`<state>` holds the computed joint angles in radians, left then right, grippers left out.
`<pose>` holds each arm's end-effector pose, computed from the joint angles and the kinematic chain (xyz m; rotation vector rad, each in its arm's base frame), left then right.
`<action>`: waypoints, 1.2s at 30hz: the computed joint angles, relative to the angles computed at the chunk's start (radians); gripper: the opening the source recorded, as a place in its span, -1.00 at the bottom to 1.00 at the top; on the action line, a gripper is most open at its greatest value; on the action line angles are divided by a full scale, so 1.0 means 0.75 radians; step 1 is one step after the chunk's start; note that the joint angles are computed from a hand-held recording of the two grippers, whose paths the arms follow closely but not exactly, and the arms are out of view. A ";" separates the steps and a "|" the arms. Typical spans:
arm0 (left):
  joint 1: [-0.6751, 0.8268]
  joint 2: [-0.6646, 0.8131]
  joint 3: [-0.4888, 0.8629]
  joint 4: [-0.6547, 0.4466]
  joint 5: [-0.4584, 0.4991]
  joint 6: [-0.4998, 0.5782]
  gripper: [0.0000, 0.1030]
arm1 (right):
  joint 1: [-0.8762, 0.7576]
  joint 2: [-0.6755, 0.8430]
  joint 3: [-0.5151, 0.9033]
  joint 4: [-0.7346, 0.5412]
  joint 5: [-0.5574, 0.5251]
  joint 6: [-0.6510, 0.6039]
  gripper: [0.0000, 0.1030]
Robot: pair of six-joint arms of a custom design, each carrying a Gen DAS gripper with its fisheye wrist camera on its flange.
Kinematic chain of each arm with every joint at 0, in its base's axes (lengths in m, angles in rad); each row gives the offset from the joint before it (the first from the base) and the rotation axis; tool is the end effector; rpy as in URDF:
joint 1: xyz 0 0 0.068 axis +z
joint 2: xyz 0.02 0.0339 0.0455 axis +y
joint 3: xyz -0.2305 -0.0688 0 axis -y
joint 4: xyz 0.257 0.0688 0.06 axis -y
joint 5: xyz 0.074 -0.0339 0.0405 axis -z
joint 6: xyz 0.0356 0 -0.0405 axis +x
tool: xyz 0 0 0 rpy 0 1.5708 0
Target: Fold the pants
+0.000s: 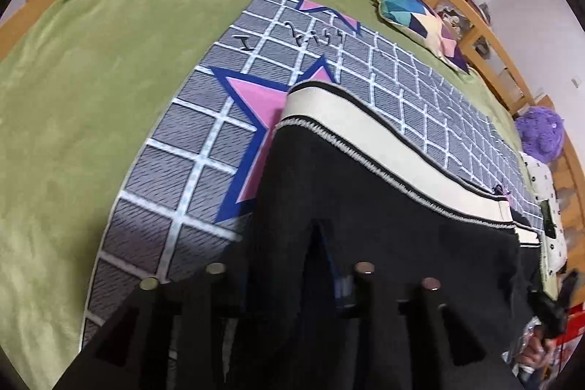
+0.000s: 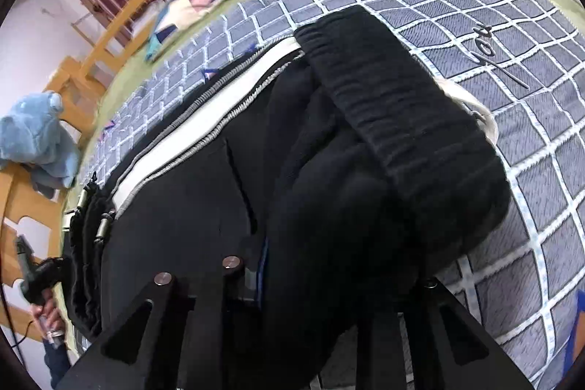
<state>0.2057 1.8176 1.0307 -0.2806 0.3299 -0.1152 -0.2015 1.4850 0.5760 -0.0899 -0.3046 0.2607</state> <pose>0.3471 0.0606 0.1031 -0.3053 2.5821 -0.4018 0.2607 -0.0424 0.0865 0.4720 2.5084 0.4134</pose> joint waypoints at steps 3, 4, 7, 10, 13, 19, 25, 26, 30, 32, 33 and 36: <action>0.003 -0.115 -0.046 -0.022 -0.056 0.033 -0.23 | 0.031 -0.114 0.029 -0.197 0.093 -0.061 -0.44; 0.008 -0.196 -0.106 0.005 -0.070 0.034 0.08 | 0.066 -0.179 0.020 -0.264 0.162 -0.084 -0.44; 0.085 -0.331 -0.231 0.009 0.018 0.042 0.40 | 0.195 -0.341 -0.041 -0.336 0.340 -0.058 -0.38; 0.189 -0.458 -0.408 0.011 0.104 0.046 0.40 | 0.286 -0.540 -0.119 -0.409 0.468 -0.032 -0.34; 0.277 -0.510 -0.575 0.092 0.262 -0.013 0.40 | 0.295 -0.721 -0.199 -0.473 0.417 -0.002 -0.31; 0.198 -0.500 -0.709 0.278 0.236 -0.124 0.33 | 0.392 -0.987 -0.294 -0.631 0.410 0.118 -0.31; 0.157 -0.737 -0.781 0.300 0.128 -0.208 -0.61 | 0.673 -1.177 -0.311 -0.783 0.549 0.323 -0.31; 0.142 -0.815 -0.796 0.275 0.101 -0.203 -0.62 | 0.709 -1.195 -0.300 -0.803 0.567 0.343 -0.31; -0.141 -1.147 -0.794 0.102 -0.242 -0.227 -0.63 | 0.903 -1.173 -0.138 -0.860 0.730 0.382 -0.32; -0.264 -1.224 -0.766 0.037 -0.361 -0.250 -0.64 | 0.974 -1.122 -0.036 -0.871 0.833 0.355 -0.32; -0.366 -1.254 -0.730 -0.005 -0.447 -0.273 -0.64 | 0.986 -1.115 -0.006 -0.862 0.853 0.329 -0.32; -0.557 -1.283 -0.637 -0.088 -0.572 -0.314 -0.66 | 0.912 -1.141 0.020 -0.780 0.780 0.213 -0.32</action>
